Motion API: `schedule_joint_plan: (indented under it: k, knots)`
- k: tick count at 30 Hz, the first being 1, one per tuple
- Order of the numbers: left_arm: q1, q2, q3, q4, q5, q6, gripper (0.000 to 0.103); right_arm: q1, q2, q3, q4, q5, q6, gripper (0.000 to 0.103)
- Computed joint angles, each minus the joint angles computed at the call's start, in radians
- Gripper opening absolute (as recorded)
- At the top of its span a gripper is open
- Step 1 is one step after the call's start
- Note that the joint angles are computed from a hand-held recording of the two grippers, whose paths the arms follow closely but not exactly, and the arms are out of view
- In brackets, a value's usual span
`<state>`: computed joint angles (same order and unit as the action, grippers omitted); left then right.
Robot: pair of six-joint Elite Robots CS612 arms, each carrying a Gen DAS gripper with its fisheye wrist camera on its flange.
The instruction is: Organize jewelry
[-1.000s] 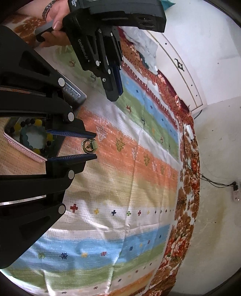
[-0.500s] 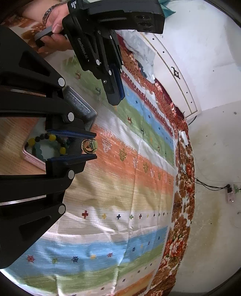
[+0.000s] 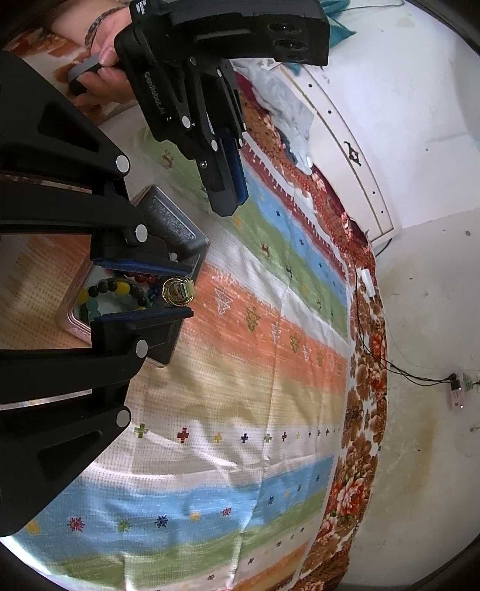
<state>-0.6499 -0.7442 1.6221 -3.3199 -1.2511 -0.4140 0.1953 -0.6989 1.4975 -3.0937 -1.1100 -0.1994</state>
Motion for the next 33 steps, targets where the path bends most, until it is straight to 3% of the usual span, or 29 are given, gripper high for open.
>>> schedule_joint_plan:
  k: [7,9,10,13,24,33]
  knots:
    - [0.005,0.001,-0.004,0.018,-0.020,-0.011,0.019,-0.001,-0.001,-0.005,0.045,0.011,-0.018,0.018]
    - [0.006,-0.001,-0.005,0.027,-0.032,-0.012,0.023,-0.002,-0.002,-0.006,0.056,0.016,-0.018,0.018]
    - [0.006,-0.002,-0.004,0.030,-0.035,-0.014,0.031,-0.002,-0.002,-0.006,0.058,0.015,-0.014,0.019]
    - [0.007,-0.004,0.000,0.030,-0.030,-0.021,0.035,-0.008,-0.009,0.009,0.028,0.013,0.008,0.040]
    - [0.006,-0.011,0.013,0.017,-0.023,-0.043,0.043,-0.023,-0.028,0.062,-0.074,-0.007,0.075,0.053]
    - [0.000,-0.021,0.037,-0.002,-0.012,-0.053,0.063,-0.020,-0.035,0.088,-0.139,-0.060,0.076,0.070]
